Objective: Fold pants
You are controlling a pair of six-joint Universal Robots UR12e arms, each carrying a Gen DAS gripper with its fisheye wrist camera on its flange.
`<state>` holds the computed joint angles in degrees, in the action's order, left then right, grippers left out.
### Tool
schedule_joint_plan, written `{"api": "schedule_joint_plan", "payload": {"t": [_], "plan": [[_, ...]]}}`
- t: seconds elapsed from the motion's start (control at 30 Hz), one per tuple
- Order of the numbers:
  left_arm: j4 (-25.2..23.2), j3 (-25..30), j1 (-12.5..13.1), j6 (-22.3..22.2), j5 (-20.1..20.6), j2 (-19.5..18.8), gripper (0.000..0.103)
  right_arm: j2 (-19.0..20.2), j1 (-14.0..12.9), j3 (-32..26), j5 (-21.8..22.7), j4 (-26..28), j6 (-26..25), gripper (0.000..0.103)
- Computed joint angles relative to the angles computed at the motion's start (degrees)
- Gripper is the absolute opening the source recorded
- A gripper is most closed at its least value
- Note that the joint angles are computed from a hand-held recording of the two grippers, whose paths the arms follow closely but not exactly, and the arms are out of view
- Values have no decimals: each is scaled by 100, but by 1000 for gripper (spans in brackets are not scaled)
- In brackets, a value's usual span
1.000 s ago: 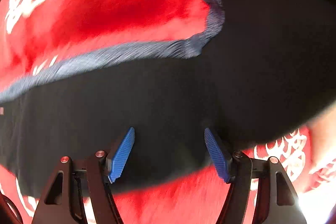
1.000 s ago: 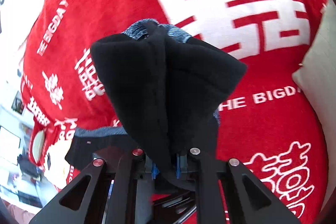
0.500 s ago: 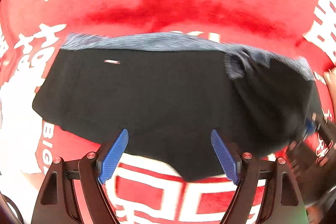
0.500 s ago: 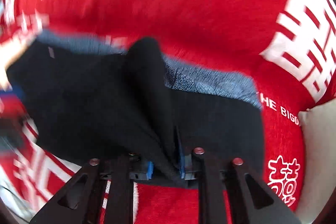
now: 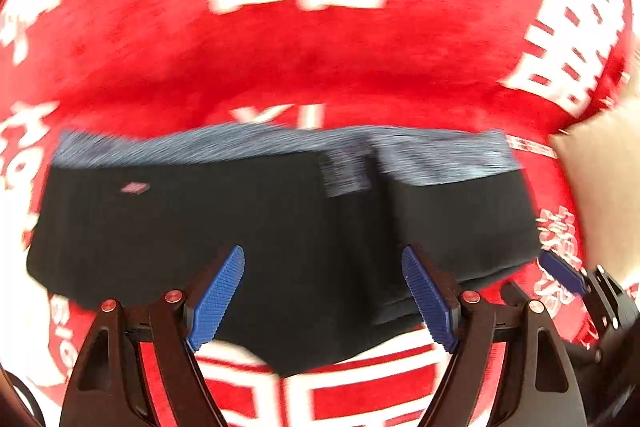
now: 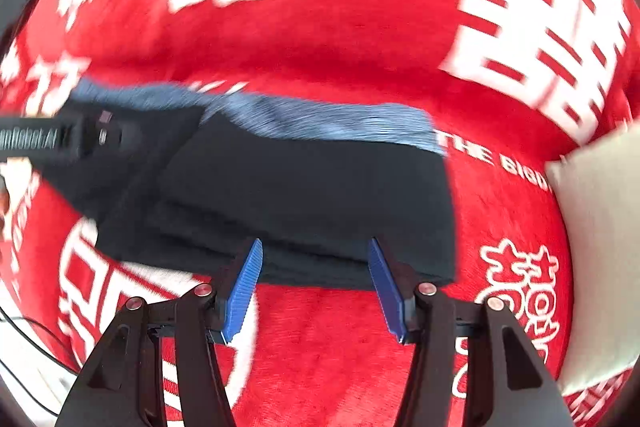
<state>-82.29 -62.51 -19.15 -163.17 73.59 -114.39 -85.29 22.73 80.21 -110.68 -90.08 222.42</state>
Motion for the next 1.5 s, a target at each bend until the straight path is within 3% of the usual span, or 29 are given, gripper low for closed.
{"api": "schedule_joint_plan", "payload": {"t": [0.17, 0.2, 0.27, 0.37, 0.5, 0.6, 0.7, 0.9, 0.93, 1.0, 1.03, 1.07, 1.2, 1.33, 1.37, 1.43, 1.5], "plan": [[-796, 450, -150, 347, -380, -320, 78, -147, -216, 146, 6, -59, 189, 59], [-942, 493, -169, 370, -447, -334, 71, -200, -261, 217, 65, -105, 232, 59], [-1491, 676, -173, 555, -633, -455, 31, -264, -309, 285, 206, -195, 364, 59], [-1847, 761, -193, 683, -593, -522, 8, -338, -352, 346, 332, -221, 511, 57], [-1602, 387, -206, 806, -215, -337, 8, -426, -370, 421, 455, -213, 596, 55], [-1126, -98, -156, 788, -351, -100, 8, -483, -411, 507, 618, -266, 580, 55], [-941, -172, -211, 599, -245, -52, 8, -542, -498, 595, 670, -497, 488, 55], [-647, -314, -222, 258, -202, 84, 9, -421, -1023, 612, 845, -1010, 109, 55], [-655, -285, -236, 167, -165, 74, 11, -374, -1116, 603, 913, -1083, 18, 55], [-621, -240, -262, 8, -32, 66, 34, -302, -1246, 599, 1145, -1200, -104, 55], [-525, -247, -269, -115, 55, 85, 66, -258, -1284, 582, 1277, -1202, -186, 55], [-338, -310, -263, -236, 51, 125, 78, -192, -1299, 540, 1411, -1164, -302, 55], [-149, -327, -261, -483, 218, 154, 78, -41, -1208, 493, 1909, -1355, -768, 55], [-191, -323, -275, -687, 595, 130, 78, 292, -1092, 315, 2465, -1105, -1275, 55], [-191, -322, -286, -775, 728, 120, 78, 386, -1043, 258, 2482, -935, -1418, 57], [-270, -298, -324, -854, 1043, 96, 79, 535, -805, 94, 1998, -747, -2069, 62], [-214, -368, -308, -897, 1078, 149, 79, 529, -792, 50, 2196, -666, -2296, 63]]}}
